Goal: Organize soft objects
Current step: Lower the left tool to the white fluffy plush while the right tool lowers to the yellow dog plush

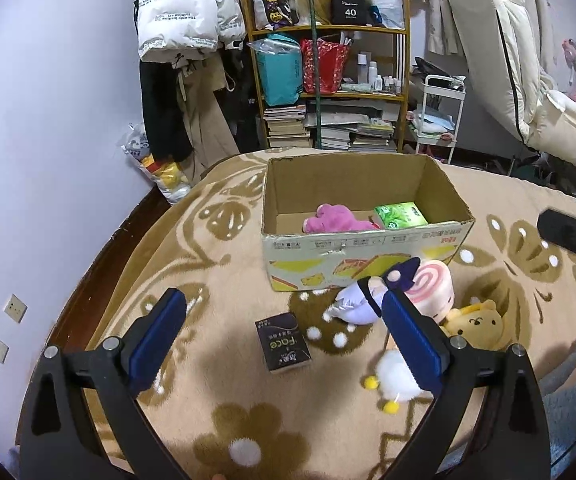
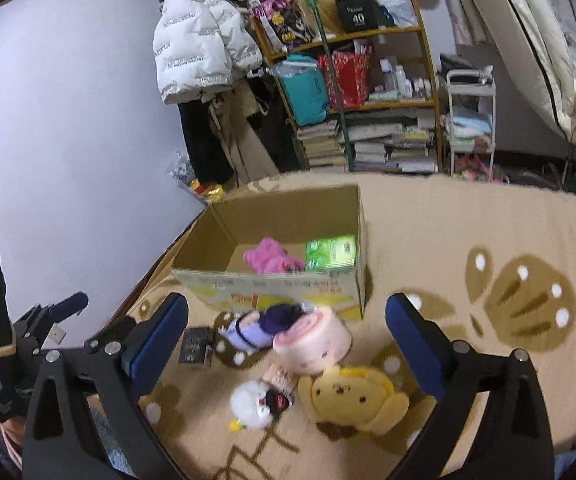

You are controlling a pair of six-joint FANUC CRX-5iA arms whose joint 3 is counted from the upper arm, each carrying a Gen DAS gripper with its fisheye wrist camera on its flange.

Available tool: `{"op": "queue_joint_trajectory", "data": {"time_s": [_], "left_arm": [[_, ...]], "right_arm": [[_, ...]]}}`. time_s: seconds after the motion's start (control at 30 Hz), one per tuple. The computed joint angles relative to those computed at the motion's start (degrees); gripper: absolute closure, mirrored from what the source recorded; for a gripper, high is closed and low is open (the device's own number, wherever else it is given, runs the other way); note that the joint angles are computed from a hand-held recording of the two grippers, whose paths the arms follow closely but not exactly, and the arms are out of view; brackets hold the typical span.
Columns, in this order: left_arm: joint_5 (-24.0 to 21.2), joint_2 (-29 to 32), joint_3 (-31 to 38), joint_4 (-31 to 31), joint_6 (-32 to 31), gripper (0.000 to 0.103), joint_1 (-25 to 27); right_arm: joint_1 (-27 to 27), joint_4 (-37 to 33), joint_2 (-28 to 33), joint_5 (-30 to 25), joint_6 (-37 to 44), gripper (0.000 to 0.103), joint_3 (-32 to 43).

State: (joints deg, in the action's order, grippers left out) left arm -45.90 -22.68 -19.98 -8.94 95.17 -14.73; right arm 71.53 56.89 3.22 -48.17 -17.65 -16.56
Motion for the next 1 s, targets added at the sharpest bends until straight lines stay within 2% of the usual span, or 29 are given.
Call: {"op": "queue_joint_trajectory", "data": {"time_s": [0.1,0.33,0.43,0.7,1.0], "left_arm": [[-0.2,0.0,-0.5,1.0,-2.3,0.006,-0.3],[-0.7,0.9,-0.4,-1.1,-1.9,0.006,-2.9],[-0.4,1.7,-0.9,0.7,-4.1,0.006,-2.8],[-1.0,6.0,0.3,2.9,-6.3,0.006,-3.8],[-2.4,10.1,0.7,7.6,-9.7,0.006,-3.2]], "right_arm": [[0.8,-2.1,-0.3,-0.4,0.0,0.0,-0.3],[1.4,-4.7,-0.3,-2.2,-0.4,0.0,-0.6],[1.2,-6.0,-0.2,-2.1,-0.1,0.0,-0.6],[-0.8,-17.2,2.9,-1.6,9.2,0.0,3.8],[-2.5,-24.0,5.5,-3.1,15.6,0.0,7.3]]}}
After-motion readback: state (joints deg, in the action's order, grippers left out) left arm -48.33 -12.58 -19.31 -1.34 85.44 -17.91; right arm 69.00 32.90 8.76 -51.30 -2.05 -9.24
